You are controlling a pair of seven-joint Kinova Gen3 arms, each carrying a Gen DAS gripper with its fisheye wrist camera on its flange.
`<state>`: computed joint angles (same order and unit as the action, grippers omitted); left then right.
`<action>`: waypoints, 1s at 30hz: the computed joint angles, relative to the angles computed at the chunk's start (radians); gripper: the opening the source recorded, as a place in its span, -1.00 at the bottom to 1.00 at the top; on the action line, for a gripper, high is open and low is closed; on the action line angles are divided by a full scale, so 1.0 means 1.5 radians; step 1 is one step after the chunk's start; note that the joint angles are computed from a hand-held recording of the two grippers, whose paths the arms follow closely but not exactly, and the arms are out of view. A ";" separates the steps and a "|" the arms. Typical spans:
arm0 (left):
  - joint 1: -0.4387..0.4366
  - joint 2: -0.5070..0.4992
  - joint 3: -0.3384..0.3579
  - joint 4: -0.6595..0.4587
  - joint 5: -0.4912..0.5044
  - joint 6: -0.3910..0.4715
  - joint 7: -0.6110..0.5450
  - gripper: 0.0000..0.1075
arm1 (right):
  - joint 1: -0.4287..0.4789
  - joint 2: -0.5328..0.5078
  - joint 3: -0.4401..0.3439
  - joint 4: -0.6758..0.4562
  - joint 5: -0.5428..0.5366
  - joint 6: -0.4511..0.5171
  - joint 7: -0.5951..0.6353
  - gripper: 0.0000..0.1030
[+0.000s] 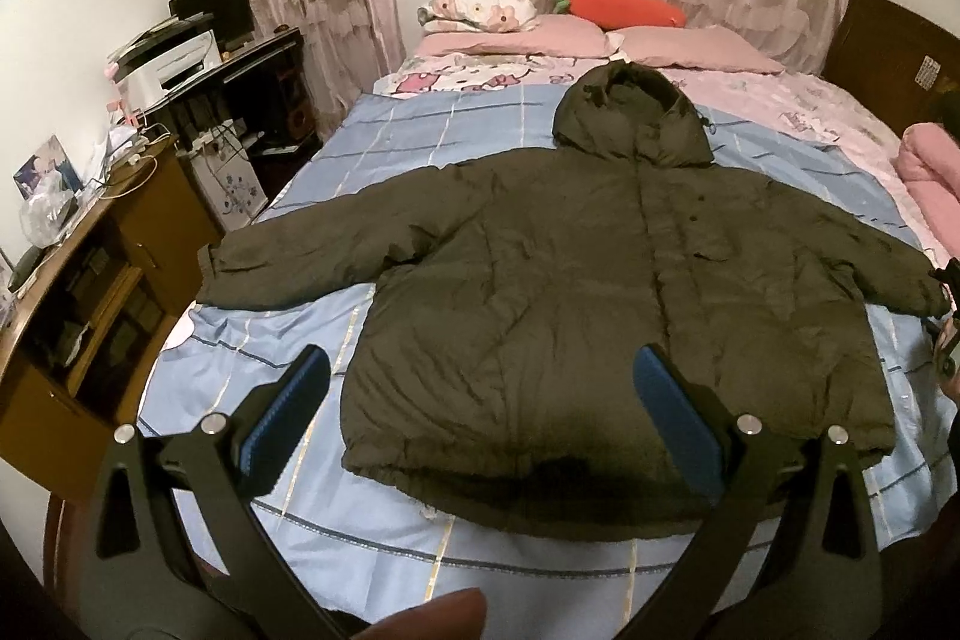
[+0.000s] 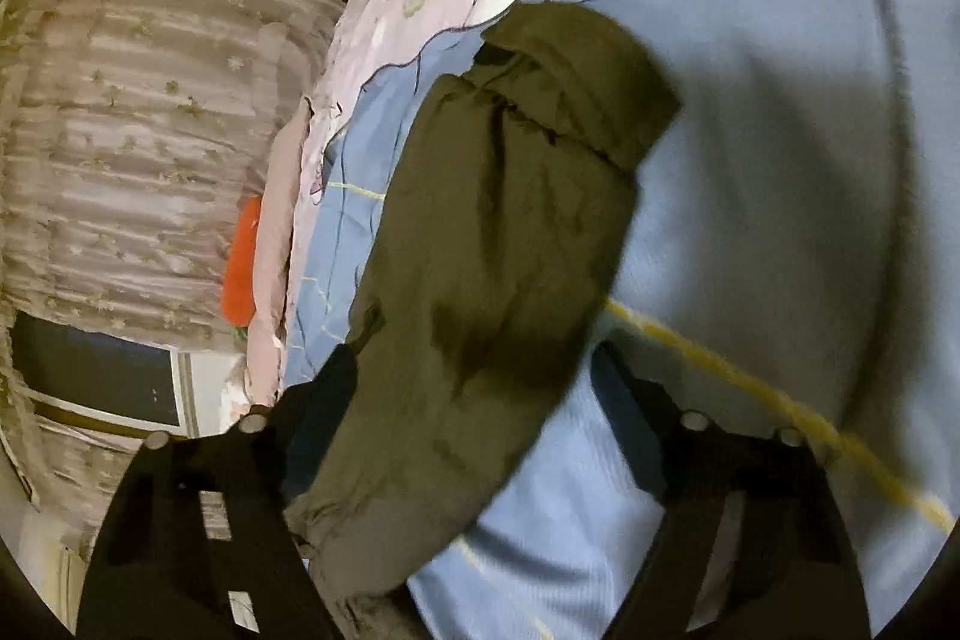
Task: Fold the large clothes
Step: 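Grasp the jacket sleeve with the right gripper and fold it across the body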
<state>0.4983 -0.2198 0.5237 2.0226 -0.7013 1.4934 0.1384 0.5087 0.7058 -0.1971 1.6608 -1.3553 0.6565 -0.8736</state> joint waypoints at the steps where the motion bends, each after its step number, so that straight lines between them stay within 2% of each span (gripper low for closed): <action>1: -0.002 0.003 -0.004 0.002 -0.002 -0.006 -0.001 0.87 | -0.007 0.007 0.003 -0.011 0.008 -0.002 -0.005 0.43; 4: -0.005 0.013 -0.016 0.003 -0.007 -0.016 -0.007 0.87 | -0.025 0.028 0.014 -0.039 0.005 -0.010 -0.009 0.12; 5: -0.005 0.014 -0.019 0.003 -0.008 -0.019 -0.009 0.87 | -0.035 0.033 0.025 -0.042 -0.015 -0.009 0.002 -0.08; 6: -0.005 0.014 -0.022 0.005 -0.010 -0.020 -0.010 0.87 | -0.052 0.037 0.049 -0.048 -0.030 -0.004 0.007 -0.41; 7: -0.006 0.014 -0.027 0.006 -0.012 -0.023 -0.013 0.87 | -0.062 0.040 0.060 -0.049 -0.051 -0.007 0.024 -0.58; 9: -0.007 0.014 -0.030 0.008 -0.014 -0.024 -0.012 0.87 | -0.061 0.034 0.045 -0.035 -0.098 -0.034 0.078 -0.85; 10: -0.010 0.009 -0.037 0.010 -0.012 -0.028 -0.015 0.87 | -0.055 0.025 0.024 -0.027 -0.110 -0.060 0.105 -0.87; 12: -0.016 -0.002 -0.045 0.012 -0.007 -0.034 -0.023 0.87 | -0.072 -0.012 0.019 -0.012 -0.126 -0.106 0.159 -0.90; 16: -0.034 -0.019 -0.041 0.012 0.004 -0.038 -0.031 0.87 | -0.174 -0.110 0.078 0.022 -0.153 -0.182 0.268 -0.91; 19: -0.044 -0.037 -0.026 0.015 0.012 -0.034 -0.035 0.87 | -0.246 -0.178 0.113 0.047 -0.199 -0.216 0.349 -0.91; 22: -0.055 -0.071 -0.018 0.023 0.030 -0.038 -0.048 0.87 | -0.315 -0.252 0.117 0.063 -0.229 -0.256 0.427 -0.91; 24: -0.068 -0.092 -0.008 0.029 0.042 -0.037 -0.050 0.87 | -0.371 -0.301 0.110 0.064 -0.213 -0.297 0.464 -0.91; 27: -0.084 -0.133 -0.007 0.040 0.066 -0.041 -0.064 0.87 | -0.462 -0.354 0.081 0.061 -0.138 -0.379 0.464 -0.91; 30: -0.097 -0.175 -0.007 0.052 0.089 -0.043 -0.081 0.87 | -0.551 -0.371 0.051 0.064 -0.076 -0.460 0.457 -0.91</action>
<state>0.3526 -0.4829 0.5127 2.1001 -0.5677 1.4289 0.0167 -0.3183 0.1500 -0.1200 1.7561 -1.4689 -0.0334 -0.1878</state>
